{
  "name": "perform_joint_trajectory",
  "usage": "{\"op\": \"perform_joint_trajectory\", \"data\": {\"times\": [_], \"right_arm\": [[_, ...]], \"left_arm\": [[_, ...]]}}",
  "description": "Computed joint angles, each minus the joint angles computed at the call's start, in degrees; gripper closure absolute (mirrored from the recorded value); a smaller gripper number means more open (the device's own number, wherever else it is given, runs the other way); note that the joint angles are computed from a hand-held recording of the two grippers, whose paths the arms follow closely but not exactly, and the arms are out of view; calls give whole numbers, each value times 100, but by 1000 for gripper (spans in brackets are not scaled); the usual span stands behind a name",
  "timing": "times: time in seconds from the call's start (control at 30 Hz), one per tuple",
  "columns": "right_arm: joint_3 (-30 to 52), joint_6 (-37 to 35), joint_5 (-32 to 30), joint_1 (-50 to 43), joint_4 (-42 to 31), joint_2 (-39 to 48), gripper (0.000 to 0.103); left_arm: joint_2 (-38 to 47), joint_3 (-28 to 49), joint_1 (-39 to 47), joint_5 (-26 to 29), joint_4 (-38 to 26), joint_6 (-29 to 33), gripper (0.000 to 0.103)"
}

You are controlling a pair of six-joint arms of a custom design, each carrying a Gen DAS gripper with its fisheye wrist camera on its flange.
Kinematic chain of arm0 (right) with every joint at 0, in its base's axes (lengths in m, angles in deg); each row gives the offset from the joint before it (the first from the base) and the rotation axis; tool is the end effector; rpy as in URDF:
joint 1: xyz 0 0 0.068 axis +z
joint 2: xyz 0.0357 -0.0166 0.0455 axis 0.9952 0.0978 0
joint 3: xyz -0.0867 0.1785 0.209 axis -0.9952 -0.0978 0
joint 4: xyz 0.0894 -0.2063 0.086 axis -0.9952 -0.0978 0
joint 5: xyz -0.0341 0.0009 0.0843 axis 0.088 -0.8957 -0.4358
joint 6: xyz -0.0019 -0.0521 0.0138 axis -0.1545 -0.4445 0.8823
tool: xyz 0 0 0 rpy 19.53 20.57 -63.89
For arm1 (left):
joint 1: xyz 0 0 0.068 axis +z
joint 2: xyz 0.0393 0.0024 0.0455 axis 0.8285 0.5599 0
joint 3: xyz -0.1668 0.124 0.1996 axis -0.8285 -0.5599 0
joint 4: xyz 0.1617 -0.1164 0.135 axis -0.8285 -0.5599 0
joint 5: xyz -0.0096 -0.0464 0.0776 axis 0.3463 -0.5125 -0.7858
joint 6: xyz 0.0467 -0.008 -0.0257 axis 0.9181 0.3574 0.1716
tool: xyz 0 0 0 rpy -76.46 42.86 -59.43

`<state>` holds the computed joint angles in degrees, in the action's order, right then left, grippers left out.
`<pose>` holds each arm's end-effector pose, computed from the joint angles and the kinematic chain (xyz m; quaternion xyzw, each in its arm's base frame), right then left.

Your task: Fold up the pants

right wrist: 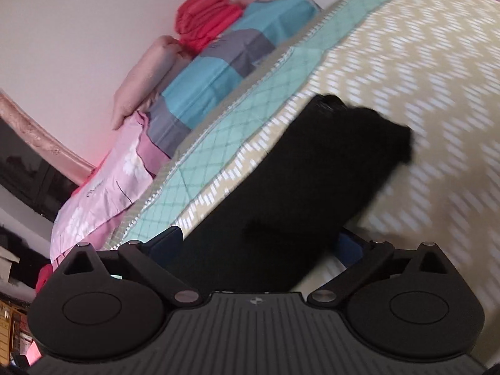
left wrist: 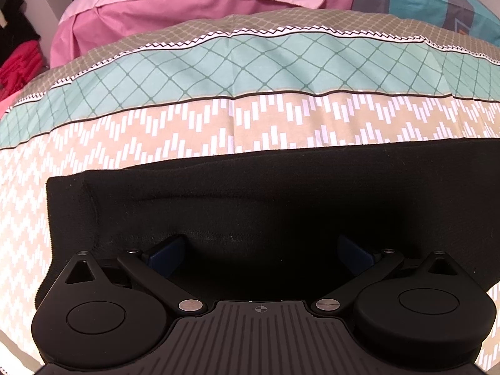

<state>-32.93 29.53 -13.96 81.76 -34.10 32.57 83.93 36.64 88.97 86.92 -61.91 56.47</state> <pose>0.2319 -0.0090 0.1672 0.3781 0.8041 0.1991 0.4132 0.3894 0.2435 0.1811 0.1398 0.9701 0.0202 0.1975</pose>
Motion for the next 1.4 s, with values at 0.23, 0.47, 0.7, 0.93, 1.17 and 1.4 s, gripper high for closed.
{"op": "perform_joint_trajectory", "data": {"times": [0.23, 0.47, 0.7, 0.93, 1.17, 1.4], "right_arm": [[-962, 293, -889, 59, 1771, 171, 13], [-593, 755, -499, 77, 2299, 798, 15], [346, 1010, 1255, 849, 32, 511, 84], [2566, -1508, 5976, 4410, -2053, 1063, 83], [5076, -5239, 6091, 6332, -1526, 4459, 72], [5801, -5395, 6249, 6420, -2377, 5037, 62]], "left_arm": [[69, 69, -4, 55, 14, -63, 0], [35, -31, 8, 102, 116, -117, 0], [115, 549, 50, 123, -546, -185, 0], [312, 1953, 593, 815, -1429, -278, 0], [706, 2849, 855, 945, -1800, -284, 0], [469, 2490, 946, 1187, -1700, 51, 0]]}}
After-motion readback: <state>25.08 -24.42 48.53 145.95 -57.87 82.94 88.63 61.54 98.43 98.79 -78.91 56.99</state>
